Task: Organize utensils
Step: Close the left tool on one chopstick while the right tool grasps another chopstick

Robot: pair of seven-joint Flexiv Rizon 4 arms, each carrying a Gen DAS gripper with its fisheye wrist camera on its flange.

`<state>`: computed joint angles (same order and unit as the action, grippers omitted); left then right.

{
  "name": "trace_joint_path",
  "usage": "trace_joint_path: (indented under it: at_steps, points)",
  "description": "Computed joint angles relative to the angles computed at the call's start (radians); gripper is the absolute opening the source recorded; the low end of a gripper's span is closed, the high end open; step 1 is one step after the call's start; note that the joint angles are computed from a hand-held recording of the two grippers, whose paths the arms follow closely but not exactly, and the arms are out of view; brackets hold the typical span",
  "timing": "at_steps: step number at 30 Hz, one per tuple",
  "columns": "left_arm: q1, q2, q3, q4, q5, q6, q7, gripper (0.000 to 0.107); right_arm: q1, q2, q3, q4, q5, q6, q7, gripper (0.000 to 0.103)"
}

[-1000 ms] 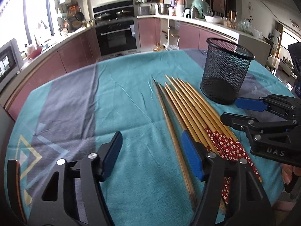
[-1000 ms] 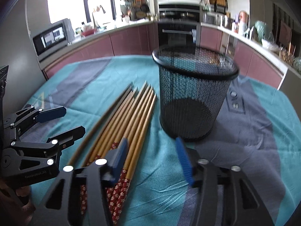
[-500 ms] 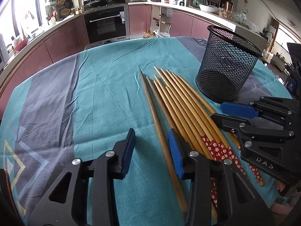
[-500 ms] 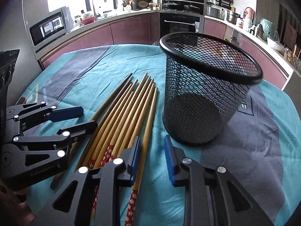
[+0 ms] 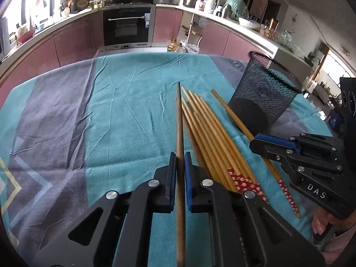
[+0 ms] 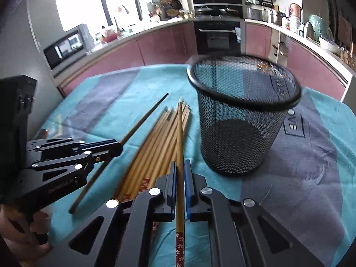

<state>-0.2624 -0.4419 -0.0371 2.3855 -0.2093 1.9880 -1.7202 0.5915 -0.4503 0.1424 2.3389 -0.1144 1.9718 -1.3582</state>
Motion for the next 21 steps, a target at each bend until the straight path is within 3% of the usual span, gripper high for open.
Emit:
trace_joint_path:
  at_steps: [3, 8, 14, 18, 21]
  points:
    - [0.038, 0.039, -0.027, 0.024, 0.045, 0.029, -0.015, 0.008, -0.079, 0.023, 0.065, 0.023, -0.049, 0.055, 0.009, 0.006]
    - [0.227, 0.124, -0.160, 0.054, 0.244, 0.059, -0.102, 0.008, -0.203, 0.056, 0.132, 0.059, -0.161, 0.147, 0.060, 0.006]
    - [0.461, 0.196, -0.329, 0.034, 0.546, 0.098, -0.326, 0.008, -0.247, 0.084, 0.124, 0.079, -0.228, 0.240, 0.110, 0.006]
    - [0.386, 0.208, -0.278, 0.012, 0.525, 0.106, -0.325, 0.008, -0.255, 0.095, 0.109, 0.074, -0.250, 0.278, 0.120, 0.006]
    - [0.457, 0.202, -0.350, -0.027, 0.618, 0.086, -0.402, 0.008, -0.277, 0.094, 0.105, 0.062, -0.292, 0.292, 0.147, 0.006]
